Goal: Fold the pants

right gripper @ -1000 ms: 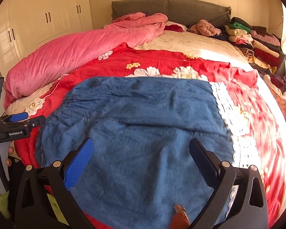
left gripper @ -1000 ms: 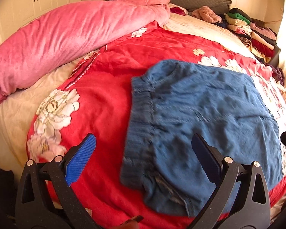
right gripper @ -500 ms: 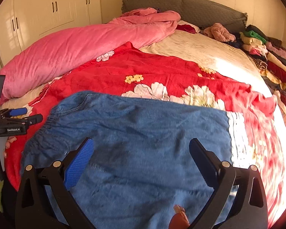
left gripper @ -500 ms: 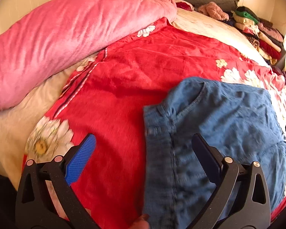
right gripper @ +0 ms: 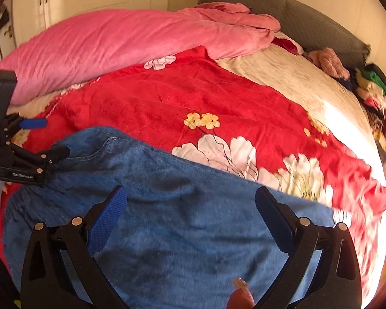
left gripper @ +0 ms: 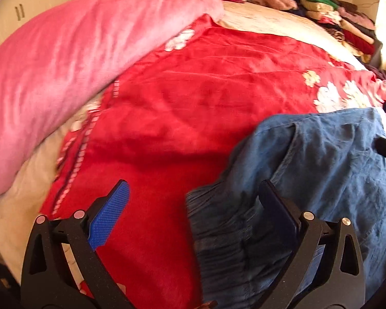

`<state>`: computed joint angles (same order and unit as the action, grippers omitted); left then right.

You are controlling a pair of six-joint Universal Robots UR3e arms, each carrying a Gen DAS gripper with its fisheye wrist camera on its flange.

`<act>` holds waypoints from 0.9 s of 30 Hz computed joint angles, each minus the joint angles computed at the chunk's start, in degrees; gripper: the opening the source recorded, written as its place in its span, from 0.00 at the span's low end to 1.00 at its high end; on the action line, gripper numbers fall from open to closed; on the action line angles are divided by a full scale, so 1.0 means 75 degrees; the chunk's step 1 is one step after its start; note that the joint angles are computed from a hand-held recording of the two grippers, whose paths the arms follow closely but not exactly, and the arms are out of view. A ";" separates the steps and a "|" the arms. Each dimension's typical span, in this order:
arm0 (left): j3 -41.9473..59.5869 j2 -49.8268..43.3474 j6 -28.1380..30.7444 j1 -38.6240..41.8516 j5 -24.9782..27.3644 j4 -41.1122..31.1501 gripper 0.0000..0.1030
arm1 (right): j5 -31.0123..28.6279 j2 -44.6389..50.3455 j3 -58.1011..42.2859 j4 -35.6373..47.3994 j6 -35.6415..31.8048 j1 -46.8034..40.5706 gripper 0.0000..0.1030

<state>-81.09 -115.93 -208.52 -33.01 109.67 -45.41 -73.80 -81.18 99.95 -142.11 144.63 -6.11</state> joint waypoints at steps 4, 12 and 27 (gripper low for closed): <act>0.0066 -0.0286 0.0418 0.0007 -0.0197 0.0303 0.47 | -0.0282 0.0762 -0.0589 -0.0125 0.0128 0.0282 0.96; -0.1067 0.0484 0.0655 -0.0064 -0.0437 0.1598 0.09 | -0.0574 0.1559 -0.1177 -0.0217 -0.0335 0.0705 0.96; -0.1171 0.0795 0.0723 -0.0509 0.0091 0.1788 0.09 | -0.0205 0.1209 -0.0526 -0.0395 -0.0469 0.0985 0.11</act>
<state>-89.87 -109.97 -203.09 -36.83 110.35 -32.00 -75.34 -72.12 96.01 -145.07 141.11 1.27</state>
